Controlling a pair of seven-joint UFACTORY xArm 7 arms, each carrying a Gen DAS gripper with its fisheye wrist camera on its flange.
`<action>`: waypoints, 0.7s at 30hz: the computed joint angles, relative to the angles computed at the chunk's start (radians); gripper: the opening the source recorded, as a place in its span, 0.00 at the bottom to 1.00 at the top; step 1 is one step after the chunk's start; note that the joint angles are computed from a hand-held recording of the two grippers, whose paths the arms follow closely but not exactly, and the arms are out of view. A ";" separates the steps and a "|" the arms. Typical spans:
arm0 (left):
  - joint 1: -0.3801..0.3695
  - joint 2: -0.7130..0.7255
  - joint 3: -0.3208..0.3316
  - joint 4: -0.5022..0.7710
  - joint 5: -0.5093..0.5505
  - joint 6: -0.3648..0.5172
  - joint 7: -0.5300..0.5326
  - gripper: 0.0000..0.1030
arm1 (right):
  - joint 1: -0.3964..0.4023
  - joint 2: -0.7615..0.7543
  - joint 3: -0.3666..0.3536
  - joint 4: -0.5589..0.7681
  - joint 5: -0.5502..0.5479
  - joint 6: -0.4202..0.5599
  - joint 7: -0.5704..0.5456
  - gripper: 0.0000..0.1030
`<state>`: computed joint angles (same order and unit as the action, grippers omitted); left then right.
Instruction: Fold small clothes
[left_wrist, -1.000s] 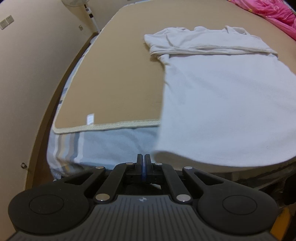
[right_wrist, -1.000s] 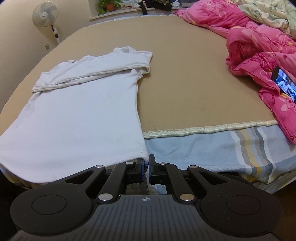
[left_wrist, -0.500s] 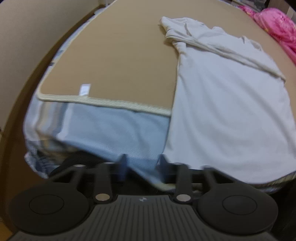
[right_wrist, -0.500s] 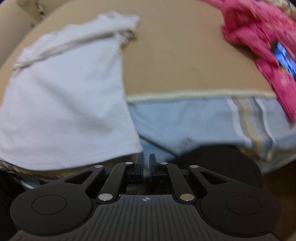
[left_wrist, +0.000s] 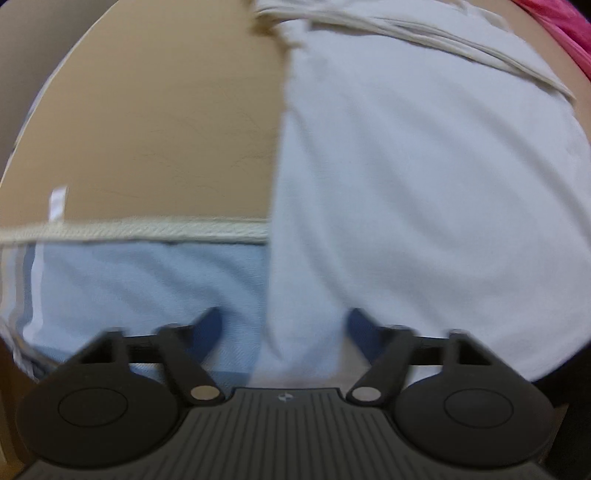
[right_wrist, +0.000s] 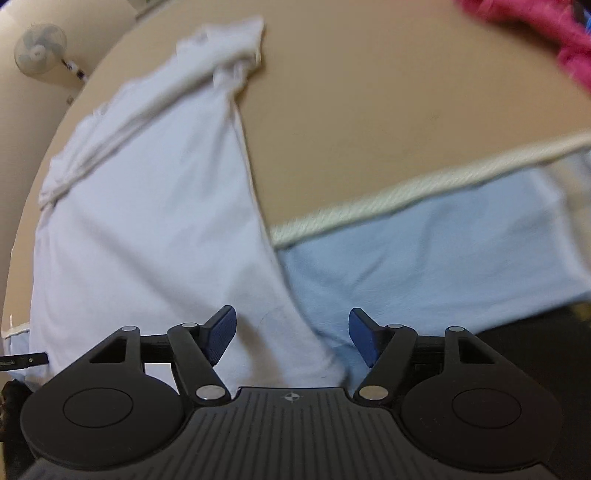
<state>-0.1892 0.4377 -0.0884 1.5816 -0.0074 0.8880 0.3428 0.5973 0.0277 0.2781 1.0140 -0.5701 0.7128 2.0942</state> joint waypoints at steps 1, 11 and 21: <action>0.005 -0.007 -0.011 0.004 -0.010 0.023 0.025 0.07 | -0.002 0.017 -0.001 0.010 0.006 -0.008 -0.026 0.65; 0.061 -0.181 -0.026 -0.091 -0.153 -0.009 0.155 0.04 | 0.036 -0.009 0.000 0.074 0.021 0.041 -0.155 0.04; 0.083 -0.384 0.006 -0.258 -0.270 0.018 0.231 0.04 | 0.042 -0.125 0.105 0.099 -0.091 0.178 -0.015 0.03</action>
